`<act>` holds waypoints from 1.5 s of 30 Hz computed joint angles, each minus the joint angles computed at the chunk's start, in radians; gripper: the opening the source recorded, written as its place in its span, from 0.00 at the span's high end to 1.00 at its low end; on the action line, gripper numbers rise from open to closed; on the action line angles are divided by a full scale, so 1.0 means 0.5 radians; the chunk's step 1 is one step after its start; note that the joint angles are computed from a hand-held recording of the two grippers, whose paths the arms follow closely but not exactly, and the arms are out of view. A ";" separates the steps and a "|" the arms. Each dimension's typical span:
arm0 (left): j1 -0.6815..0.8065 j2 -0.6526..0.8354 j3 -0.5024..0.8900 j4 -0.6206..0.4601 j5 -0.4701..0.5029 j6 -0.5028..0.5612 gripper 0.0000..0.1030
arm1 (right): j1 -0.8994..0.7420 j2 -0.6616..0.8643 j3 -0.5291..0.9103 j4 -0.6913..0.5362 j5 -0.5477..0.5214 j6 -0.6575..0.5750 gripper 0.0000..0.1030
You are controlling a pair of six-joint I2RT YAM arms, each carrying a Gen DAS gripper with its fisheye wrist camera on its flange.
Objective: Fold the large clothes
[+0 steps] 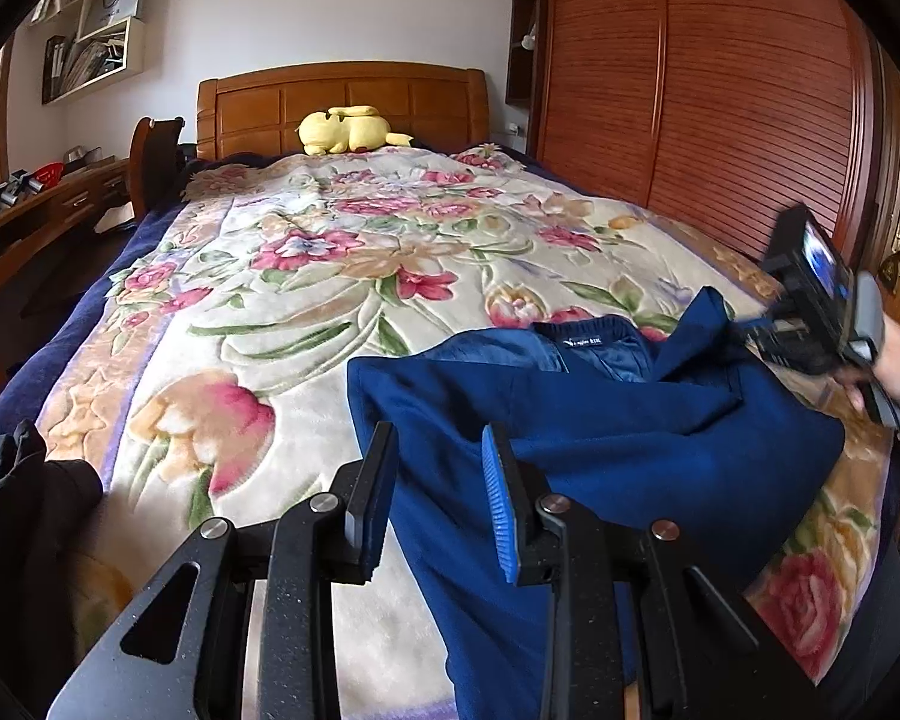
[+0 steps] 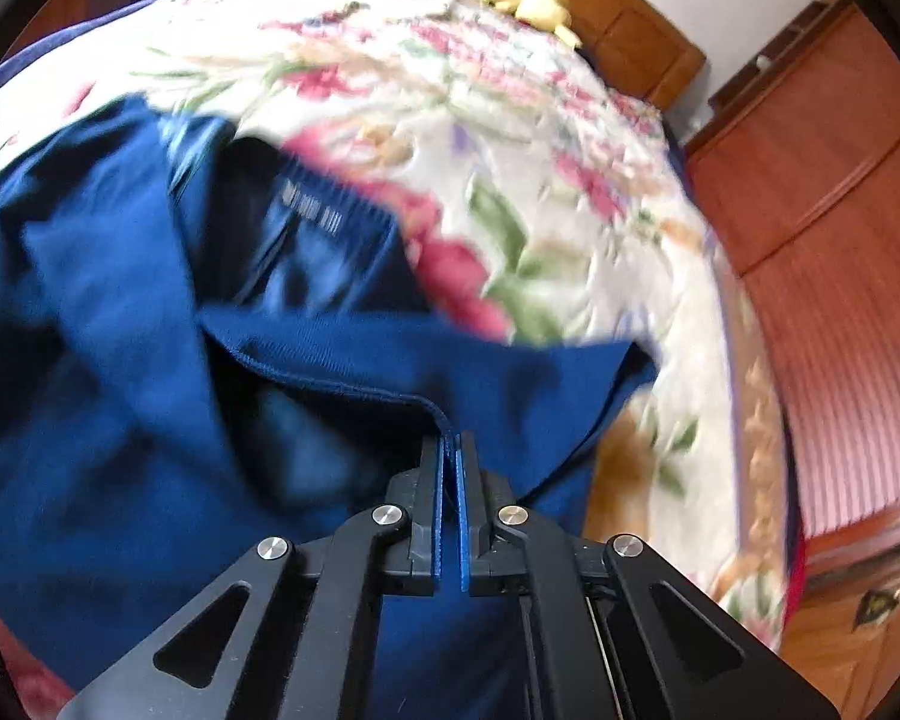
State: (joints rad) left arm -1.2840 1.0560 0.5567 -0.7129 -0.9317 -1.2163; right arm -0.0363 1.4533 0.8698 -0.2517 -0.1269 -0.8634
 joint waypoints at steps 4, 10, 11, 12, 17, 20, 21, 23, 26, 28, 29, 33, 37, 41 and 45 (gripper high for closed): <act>0.042 -0.024 -0.030 0.056 0.035 0.057 0.71 | 0.242 0.067 0.172 0.043 0.083 0.159 0.97; 0.123 -0.066 -0.077 0.132 0.085 0.148 0.71 | 0.456 0.319 0.371 0.122 0.208 0.381 0.96; 0.139 -0.080 -0.085 0.143 0.090 0.164 0.71 | 0.481 0.353 0.406 0.096 0.215 0.436 0.93; 0.145 -0.093 -0.090 0.146 0.090 0.170 0.71 | 0.496 0.386 0.428 0.092 0.208 0.479 0.87; 0.197 -0.158 -0.133 0.173 0.111 0.208 0.71 | 0.541 0.435 0.515 0.021 -0.022 0.646 0.53; 0.239 -0.181 -0.170 0.199 0.138 0.218 0.71 | 0.571 0.451 0.530 -0.037 -0.113 0.614 0.52; 0.250 -0.187 -0.182 0.206 0.144 0.220 0.71 | 0.567 0.466 0.541 -0.071 -0.158 0.574 0.52; 0.274 -0.208 -0.204 0.215 0.158 0.227 0.71 | 0.598 0.533 0.562 -0.074 -0.178 0.525 0.52; 0.302 -0.222 -0.219 0.232 0.171 0.246 0.71 | 0.614 0.693 0.670 -0.124 -0.168 0.549 0.53; 0.312 -0.233 -0.220 0.239 0.173 0.262 0.71 | 0.627 0.813 0.754 -0.157 -0.158 0.604 0.59; 0.319 -0.241 -0.225 0.246 0.176 0.272 0.71 | 0.618 0.860 0.797 -0.199 -0.176 0.638 0.59; 0.324 -0.246 -0.228 0.257 0.178 0.283 0.71 | 0.592 1.011 1.009 -0.455 -0.337 0.712 0.59; 0.328 -0.244 -0.227 0.252 0.186 0.283 0.71 | 0.610 1.027 1.051 -0.627 -0.418 0.633 0.75; 0.318 -0.236 -0.220 0.237 0.174 0.270 0.71 | 0.623 0.847 0.824 -0.389 -0.374 0.605 0.90; 0.307 -0.266 -0.229 0.199 0.154 0.248 0.71 | 0.601 0.639 0.586 -0.228 -0.487 0.556 0.90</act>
State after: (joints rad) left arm -1.1306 0.9228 0.4420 -0.6137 -0.8545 -1.0921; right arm 0.2640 1.7728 1.1628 -0.3655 -0.3702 -0.5851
